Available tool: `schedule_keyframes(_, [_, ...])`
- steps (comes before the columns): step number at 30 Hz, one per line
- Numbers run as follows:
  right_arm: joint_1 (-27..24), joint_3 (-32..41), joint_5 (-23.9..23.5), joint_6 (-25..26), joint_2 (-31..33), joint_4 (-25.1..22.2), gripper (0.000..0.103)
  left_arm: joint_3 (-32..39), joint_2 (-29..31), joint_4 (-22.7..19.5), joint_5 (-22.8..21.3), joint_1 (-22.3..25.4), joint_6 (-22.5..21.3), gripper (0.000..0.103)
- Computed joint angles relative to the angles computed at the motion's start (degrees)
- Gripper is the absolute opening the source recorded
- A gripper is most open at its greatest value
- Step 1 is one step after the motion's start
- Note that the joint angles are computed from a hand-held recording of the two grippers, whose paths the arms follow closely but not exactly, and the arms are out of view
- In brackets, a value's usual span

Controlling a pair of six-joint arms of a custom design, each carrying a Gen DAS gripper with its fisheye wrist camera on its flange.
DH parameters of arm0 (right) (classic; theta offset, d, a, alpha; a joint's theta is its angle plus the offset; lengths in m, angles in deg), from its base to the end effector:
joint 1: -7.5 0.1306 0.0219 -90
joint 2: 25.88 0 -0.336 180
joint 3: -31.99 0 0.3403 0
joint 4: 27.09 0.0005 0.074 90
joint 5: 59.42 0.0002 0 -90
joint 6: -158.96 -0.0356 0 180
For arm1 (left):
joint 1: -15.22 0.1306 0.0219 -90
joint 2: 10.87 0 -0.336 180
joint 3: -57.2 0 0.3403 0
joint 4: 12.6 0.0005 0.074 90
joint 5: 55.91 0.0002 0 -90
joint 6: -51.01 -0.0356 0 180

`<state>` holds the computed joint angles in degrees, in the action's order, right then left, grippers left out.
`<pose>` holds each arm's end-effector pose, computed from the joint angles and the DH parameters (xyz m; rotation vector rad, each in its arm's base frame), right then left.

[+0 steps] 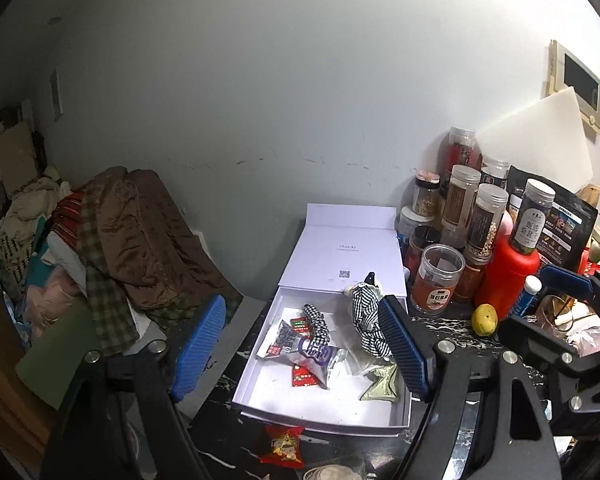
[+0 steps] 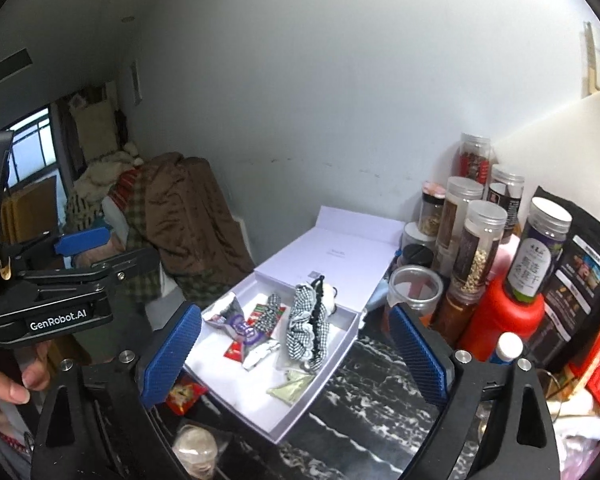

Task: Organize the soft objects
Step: 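Raise both grippers out of the white box and back over the counter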

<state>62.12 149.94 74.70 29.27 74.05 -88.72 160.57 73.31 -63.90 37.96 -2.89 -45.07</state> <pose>0.2959 0.3730 0.4980 0.0870 2.0880 0.0795 0.3811 -0.1277 0.5183 0.4865 2.0799 -0.1955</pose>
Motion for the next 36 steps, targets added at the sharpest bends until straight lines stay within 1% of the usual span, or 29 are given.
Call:
schedule_keyframes(3, [1.1, -0.7, 0.8, -0.6, -0.7, 0.0, 0.096, -1.9, -2.2, 0.4, 0.5, 0.5, 0.2, 0.079])
schedule_keyframes(6, [2.4, -1.3, 1.8, -1.5, -1.0, -0.1, 0.096, -4.0, -4.4, 1.0, -0.4, 0.9, 0.4, 0.079])
schedule_keyframes(10, [4.1, -2.3, 3.2, -3.6, -1.4, -1.3, 0.096, -6.0, -6.4, 0.5, 2.5, 2.1, 0.4, 0.079])
schedule_keyframes(15, [5.8, -3.5, 4.5, -7.0, -1.6, -3.3, 0.096, -9.7, -9.1, 1.2, 3.8, 3.0, -0.1, 0.079])
schedule_keyframes(18, [6.7, -4.5, 4.0, -8.7, -1.8, -3.5, 0.096, -11.0, -10.0, 0.3, 5.4, 3.8, -0.5, 0.079])
schedule_keyframes(20, [7.4, -5.7, 3.7, -8.6, -2.1, -2.6, 0.096, -12.2, -10.7, 0.0, 5.9, 4.2, -0.9, 0.079])
schedule_keyframes(25, [9.1, -6.9, 3.7, -10.9, -1.4, -3.8, 0.096, -16.1, -13.0, 0.9, 3.8, 4.1, -1.4, 0.079])
schedule_keyframes(30, [10.4, -9.0, 2.6, -12.9, -0.9, -2.7, 0.096, -18.9, -14.1, -1.1, 5.7, 4.8, -2.8, 0.079])
schedule_keyframes(36, [11.3, -11.0, 0.5, -14.4, 0.5, -0.7, 0.096, -23.2, -16.1, -1.4, 4.4, 4.6, -3.5, 0.079])
